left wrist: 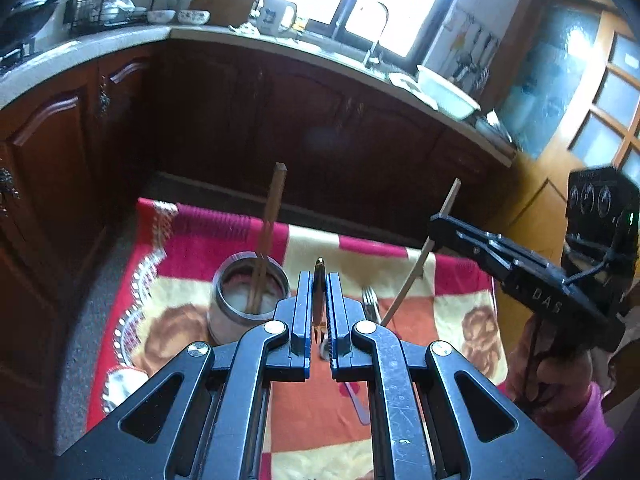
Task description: Organize utensils
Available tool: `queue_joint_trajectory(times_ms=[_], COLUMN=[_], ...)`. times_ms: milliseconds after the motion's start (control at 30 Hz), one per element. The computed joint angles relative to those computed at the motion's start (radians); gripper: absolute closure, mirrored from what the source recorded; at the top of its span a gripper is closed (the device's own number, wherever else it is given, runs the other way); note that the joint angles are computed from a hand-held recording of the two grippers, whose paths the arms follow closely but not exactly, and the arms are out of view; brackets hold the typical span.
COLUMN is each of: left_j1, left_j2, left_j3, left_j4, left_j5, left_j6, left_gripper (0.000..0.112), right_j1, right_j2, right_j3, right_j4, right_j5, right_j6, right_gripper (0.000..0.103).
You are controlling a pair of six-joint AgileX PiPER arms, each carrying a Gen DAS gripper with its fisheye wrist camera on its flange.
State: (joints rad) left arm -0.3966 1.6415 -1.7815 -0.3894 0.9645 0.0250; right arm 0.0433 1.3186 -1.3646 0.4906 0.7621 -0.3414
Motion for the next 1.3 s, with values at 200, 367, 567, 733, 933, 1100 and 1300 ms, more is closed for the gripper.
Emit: queue_joint_trajectory(times_ms=[200,367,567,733,933,1100,1300], left_j1=[0.067,0.068,0.027,-0.003,-0.016,-0.026,-0.021], left_j2=[0.049,0.135,0.236,0.316,0.397,0.458,0.490], left_j3=[-0.136,-0.242,-0.288,-0.322,-0.384,-0.443,-0.468], left_j4=[0.028,0.086,0.157,0.203,0.216,0.231,0.232], left_j5=[0.039,0.079,0.103,0.126,0.158,0.176,0.173], left_j6=[-0.027,-0.054,-0.076,-0.095,-0.117,-0.154,-0.169], left_gripper=[0.107,0.107,0.107,0.107,0.107,0.107,0.107], right_j1=[0.058,0.105,0.144,0.136,0.096,0.072,0.007], right_j2=[0.054,0.122,0.220,0.298,0.392,0.454,0.514], right_j3=[-0.092,-0.156,-0.197,-0.202,-0.216,-0.247,-0.295], right_j4=[-0.049,-0.111,-0.206,-0.162,-0.057,-0.027,0.082], right_j5=[-0.034,-0.095,-0.184,-0.203,-0.142,-0.091,0.027], right_j6=[0.058,0.113,0.207,0.198,0.130,0.108,0.092], right_gripper=[0.100,0.100,0.100,0.100,0.100,0.100,0.099])
